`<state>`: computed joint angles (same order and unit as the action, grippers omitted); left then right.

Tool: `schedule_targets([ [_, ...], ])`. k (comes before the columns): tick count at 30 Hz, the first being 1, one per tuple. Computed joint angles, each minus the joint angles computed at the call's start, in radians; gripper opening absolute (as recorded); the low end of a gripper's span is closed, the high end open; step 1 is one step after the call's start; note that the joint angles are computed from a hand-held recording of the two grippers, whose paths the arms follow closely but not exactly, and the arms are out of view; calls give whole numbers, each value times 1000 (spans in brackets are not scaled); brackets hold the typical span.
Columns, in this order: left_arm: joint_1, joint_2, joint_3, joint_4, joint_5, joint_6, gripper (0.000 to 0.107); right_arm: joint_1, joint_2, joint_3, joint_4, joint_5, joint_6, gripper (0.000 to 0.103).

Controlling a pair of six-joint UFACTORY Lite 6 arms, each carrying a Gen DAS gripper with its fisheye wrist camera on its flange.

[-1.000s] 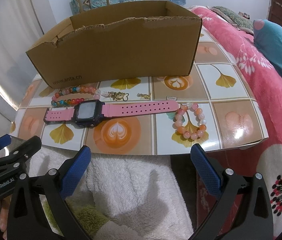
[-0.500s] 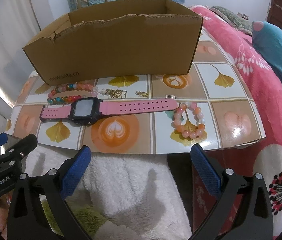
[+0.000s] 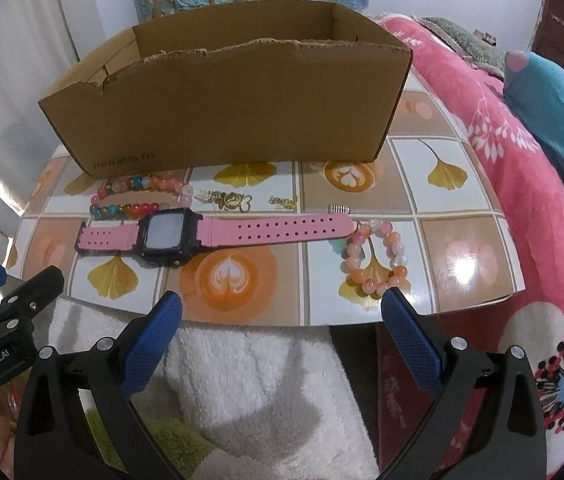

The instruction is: Organize jewelry

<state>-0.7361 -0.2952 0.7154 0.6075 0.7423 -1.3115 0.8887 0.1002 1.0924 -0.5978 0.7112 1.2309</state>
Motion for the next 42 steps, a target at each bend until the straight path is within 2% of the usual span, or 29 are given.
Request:
schedule_targets([
  [17, 58, 16, 40, -25, -8, 70, 94, -35, 73, 126, 33, 52, -88, 97],
  [26, 80, 42, 77, -19, -13, 137, 94, -62, 70, 128, 33, 28, -92, 97],
  [30, 82, 41, 53, -7, -63, 148, 94, -65, 31, 85, -13, 6, -45, 97],
  [33, 103, -10, 5, -27, -153, 175, 94, -60, -11, 42, -88, 0, 20, 97],
  [36, 118, -101, -73, 18, -273, 114, 94, -51, -51, -2, -185, 4, 102, 97],
  [40, 99, -118, -70, 51, -293, 85, 94, -48, -119, -70, -308, -17, 176, 97],
  [42, 115, -130, -72, 8, -322, 125, 94, -62, -164, -113, -346, -69, 186, 97],
])
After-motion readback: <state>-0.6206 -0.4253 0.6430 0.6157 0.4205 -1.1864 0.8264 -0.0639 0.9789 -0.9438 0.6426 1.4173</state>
